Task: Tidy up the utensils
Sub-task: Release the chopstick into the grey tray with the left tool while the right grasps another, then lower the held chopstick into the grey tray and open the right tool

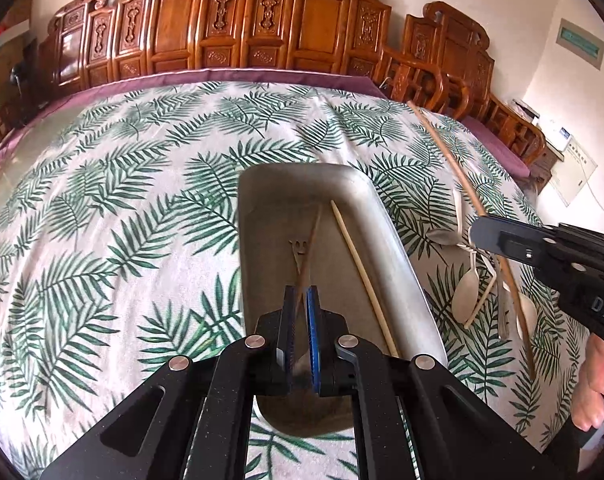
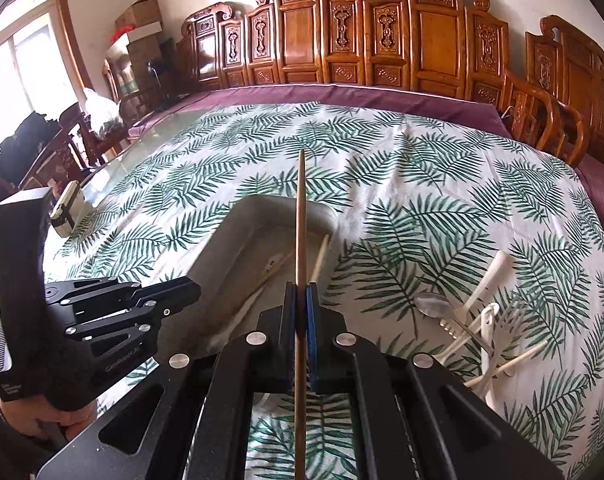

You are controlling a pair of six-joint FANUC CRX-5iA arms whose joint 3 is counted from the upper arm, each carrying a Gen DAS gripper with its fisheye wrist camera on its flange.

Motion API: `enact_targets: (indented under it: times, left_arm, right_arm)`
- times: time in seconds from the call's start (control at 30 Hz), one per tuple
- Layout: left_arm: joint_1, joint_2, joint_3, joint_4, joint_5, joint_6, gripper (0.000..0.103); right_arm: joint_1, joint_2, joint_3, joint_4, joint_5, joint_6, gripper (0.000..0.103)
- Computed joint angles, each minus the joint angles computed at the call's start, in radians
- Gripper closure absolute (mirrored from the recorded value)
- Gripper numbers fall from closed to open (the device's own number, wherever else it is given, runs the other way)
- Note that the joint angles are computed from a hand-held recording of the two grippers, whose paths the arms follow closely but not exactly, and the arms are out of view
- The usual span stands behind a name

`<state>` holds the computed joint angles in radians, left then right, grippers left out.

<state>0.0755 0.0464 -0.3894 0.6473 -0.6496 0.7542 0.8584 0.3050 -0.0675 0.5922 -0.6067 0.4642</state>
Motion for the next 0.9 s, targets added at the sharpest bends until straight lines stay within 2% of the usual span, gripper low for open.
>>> enact_targets:
  times: [0.3, 0.57, 0.9]
  left_arm:
    - [0.059, -0.035, -0.007, 0.011, -0.008, -0.047, 0.098]
    - [0.104, -0.043, -0.008, 0.024, -0.021, -0.077, 0.098]
    - [0.118, -0.049, -0.022, 0.051, -0.021, -0.113, 0.098]
  right_arm:
    - [0.003, 0.093, 0.118, -0.076, -0.005, 0.055, 0.097]
    - [0.001, 0.186, 0.234, -0.107, -0.056, 0.096, 0.097]
    - [-0.001, 0.22, 0.254, -0.085, -0.075, 0.064, 0.097]
